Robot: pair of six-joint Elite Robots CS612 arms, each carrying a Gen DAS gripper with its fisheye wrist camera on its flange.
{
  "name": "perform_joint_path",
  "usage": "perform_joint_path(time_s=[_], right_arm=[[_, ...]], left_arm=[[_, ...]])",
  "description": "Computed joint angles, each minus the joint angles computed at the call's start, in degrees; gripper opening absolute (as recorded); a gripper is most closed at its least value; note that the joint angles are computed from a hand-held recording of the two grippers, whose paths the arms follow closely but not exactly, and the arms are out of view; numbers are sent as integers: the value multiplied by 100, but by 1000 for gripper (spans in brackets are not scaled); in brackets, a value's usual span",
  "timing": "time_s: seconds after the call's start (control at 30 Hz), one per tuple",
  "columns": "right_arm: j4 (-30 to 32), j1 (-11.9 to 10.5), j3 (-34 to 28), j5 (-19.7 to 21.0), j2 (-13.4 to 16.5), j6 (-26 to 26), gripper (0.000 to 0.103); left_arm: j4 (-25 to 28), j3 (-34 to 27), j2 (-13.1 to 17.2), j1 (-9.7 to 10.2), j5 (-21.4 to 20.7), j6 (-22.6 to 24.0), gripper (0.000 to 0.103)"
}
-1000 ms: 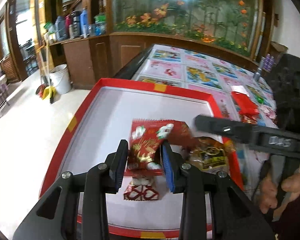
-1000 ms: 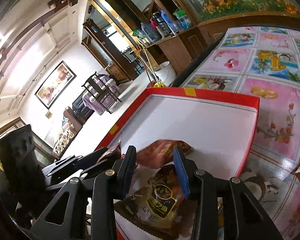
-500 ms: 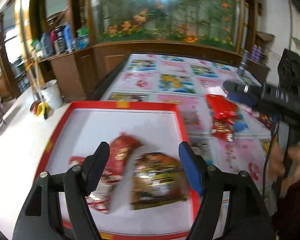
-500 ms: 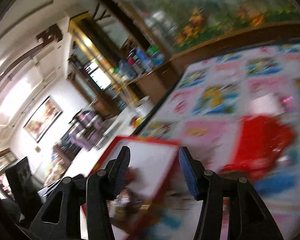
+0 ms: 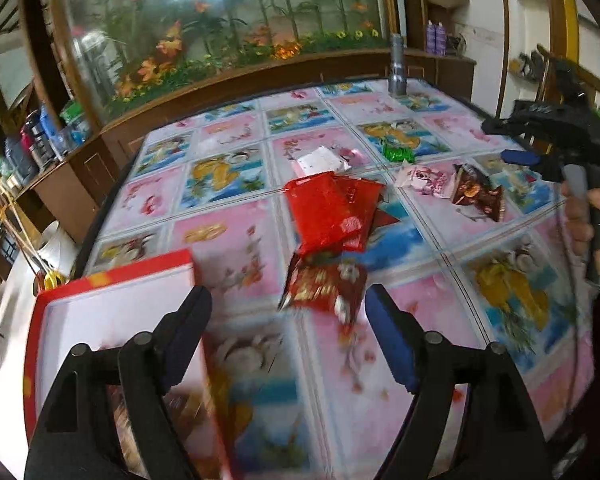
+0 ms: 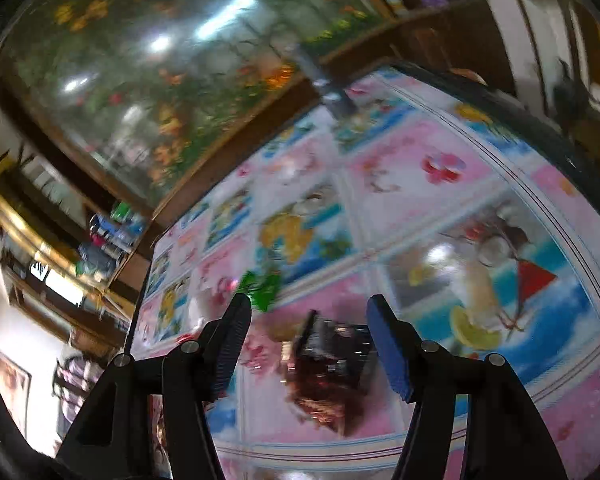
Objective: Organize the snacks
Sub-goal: 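Grasp the dark chocolate bag with the right tool while the left tool grasps a red gold-lettered packet, then carry both snacks to the tray and open both tools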
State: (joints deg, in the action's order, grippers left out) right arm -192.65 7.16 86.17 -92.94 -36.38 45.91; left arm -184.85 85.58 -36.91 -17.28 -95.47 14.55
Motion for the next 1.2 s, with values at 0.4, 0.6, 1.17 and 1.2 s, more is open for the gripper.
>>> perform_joint_path(time_s=[0.4, 0.6, 1.17, 1.2], right_arm=[[468, -12, -138, 127, 60, 121, 63], [1032, 30, -351, 84, 125, -73, 63], [2908, 522, -1141, -1729, 336, -1707, 55], [3001, 543, -1161, -1858, 339, -1764, 40]], left_arm=[[874, -642, 389, -120, 195, -407, 79], [1197, -803, 472, -79, -117, -583, 79], [967, -575, 417, -34, -909, -304, 52], [940, -526, 395, -37, -924, -292, 52]])
